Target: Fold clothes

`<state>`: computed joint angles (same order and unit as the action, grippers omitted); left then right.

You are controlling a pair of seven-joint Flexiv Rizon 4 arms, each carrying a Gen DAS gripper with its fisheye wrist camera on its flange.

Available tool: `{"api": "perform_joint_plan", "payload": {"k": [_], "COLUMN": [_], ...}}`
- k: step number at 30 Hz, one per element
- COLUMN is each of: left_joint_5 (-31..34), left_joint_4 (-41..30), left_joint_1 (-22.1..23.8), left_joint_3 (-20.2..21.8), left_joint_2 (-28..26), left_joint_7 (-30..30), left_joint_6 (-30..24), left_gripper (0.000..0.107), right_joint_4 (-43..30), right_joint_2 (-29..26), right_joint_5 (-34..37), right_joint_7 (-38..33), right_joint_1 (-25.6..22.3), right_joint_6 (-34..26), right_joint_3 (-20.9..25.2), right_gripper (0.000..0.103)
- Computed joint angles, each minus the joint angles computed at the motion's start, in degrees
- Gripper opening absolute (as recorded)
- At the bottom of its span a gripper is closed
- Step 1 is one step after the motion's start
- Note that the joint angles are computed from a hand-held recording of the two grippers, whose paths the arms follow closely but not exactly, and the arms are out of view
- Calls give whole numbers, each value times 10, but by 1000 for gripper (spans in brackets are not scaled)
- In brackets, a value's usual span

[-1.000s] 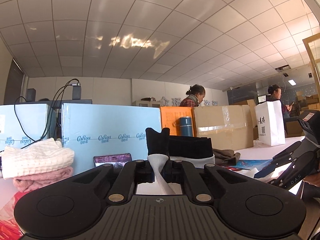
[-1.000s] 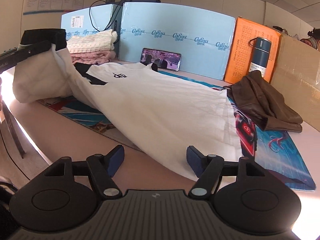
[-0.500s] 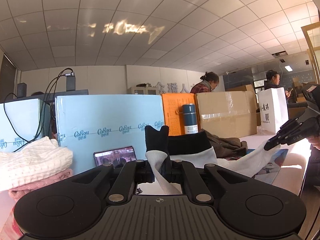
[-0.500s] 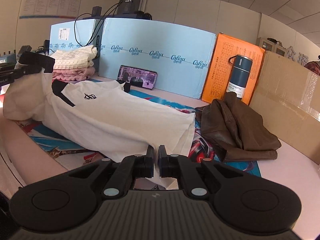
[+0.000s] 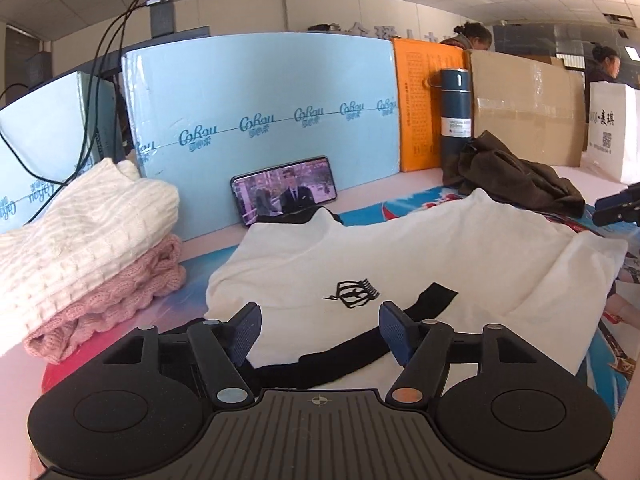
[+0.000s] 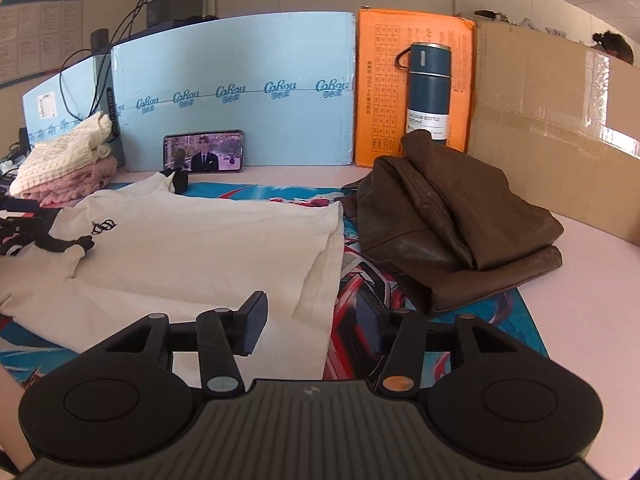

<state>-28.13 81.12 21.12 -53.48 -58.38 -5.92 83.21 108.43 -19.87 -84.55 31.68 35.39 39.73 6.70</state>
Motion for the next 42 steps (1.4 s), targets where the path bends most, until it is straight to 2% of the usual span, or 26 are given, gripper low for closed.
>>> {"api": "perform_joint_plan", "payload": {"k": [1,3,6,8,11,12,14,16,17,19,20,21,22,24,26,30,36,37,39,42], "left_joint_5": [-10,-25,-29,-23,-11,-5,13,30,35,53,64,75,87,96,102,89,74,75,72,58], "left_joint_4": [15,54,137,184,226,232,243,247,244,238,234,230,225,201,184,200,248,250,238,233], "left_joint_1": [18,64,144,185,227,238,248,254,255,255,255,254,253,245,243,264,310,307,278,266], "left_joint_3": [-20,-63,-122,-143,-156,-160,-174,-185,-189,-197,-201,-206,-210,-205,-198,-188,-203,-195,-147,-130], "left_joint_2": [1,3,5,8,7,2,-16,-34,-42,-56,-64,-71,-79,-80,-76,-51,-17,-8,26,33], "left_joint_7": [-7,-28,-63,-83,-110,-113,-107,-107,-111,-111,-109,-107,-105,-116,-128,-122,-89,-86,-98,-76], "left_joint_6": [5,8,8,-1,-35,-54,-36,-25,-25,-12,0,11,22,9,-28,-89,-104,-100,-101,-103], "left_gripper": [67,67,66,66,50,39,29,8,7,6,6,6,6,5,5,5,5,6,7,14], "right_joint_4": [2,5,10,10,18,20,20,15,12,0,-8,-19,-36,-49,-53,-38,-40,-41,-41,-40], "right_joint_2": [2,5,9,9,11,10,5,-1,-4,-13,-20,-27,-38,-45,-46,-34,-23,-22,-22,-23], "right_joint_5": [1,7,13,32,38,31,21,17,16,19,25,44,78,112,131,141,179,181,180,171], "right_joint_7": [29,100,207,266,346,368,398,417,422,412,397,372,335,312,310,341,330,325,314,289], "right_joint_1": [9,27,50,56,49,46,43,46,47,44,45,49,57,67,72,90,114,118,117,115], "right_joint_6": [-22,-65,-109,-114,-71,-54,-33,-36,-35,-30,-33,-44,-70,-91,-100,-125,-180,-188,-189,-187], "right_joint_3": [1,8,20,27,30,29,25,21,19,13,11,10,11,7,4,7,25,26,27,25], "right_gripper": [56,73,84,85,85,85,85,84,83,80,72,60,53,20,10,6,3,3,3,9]}}
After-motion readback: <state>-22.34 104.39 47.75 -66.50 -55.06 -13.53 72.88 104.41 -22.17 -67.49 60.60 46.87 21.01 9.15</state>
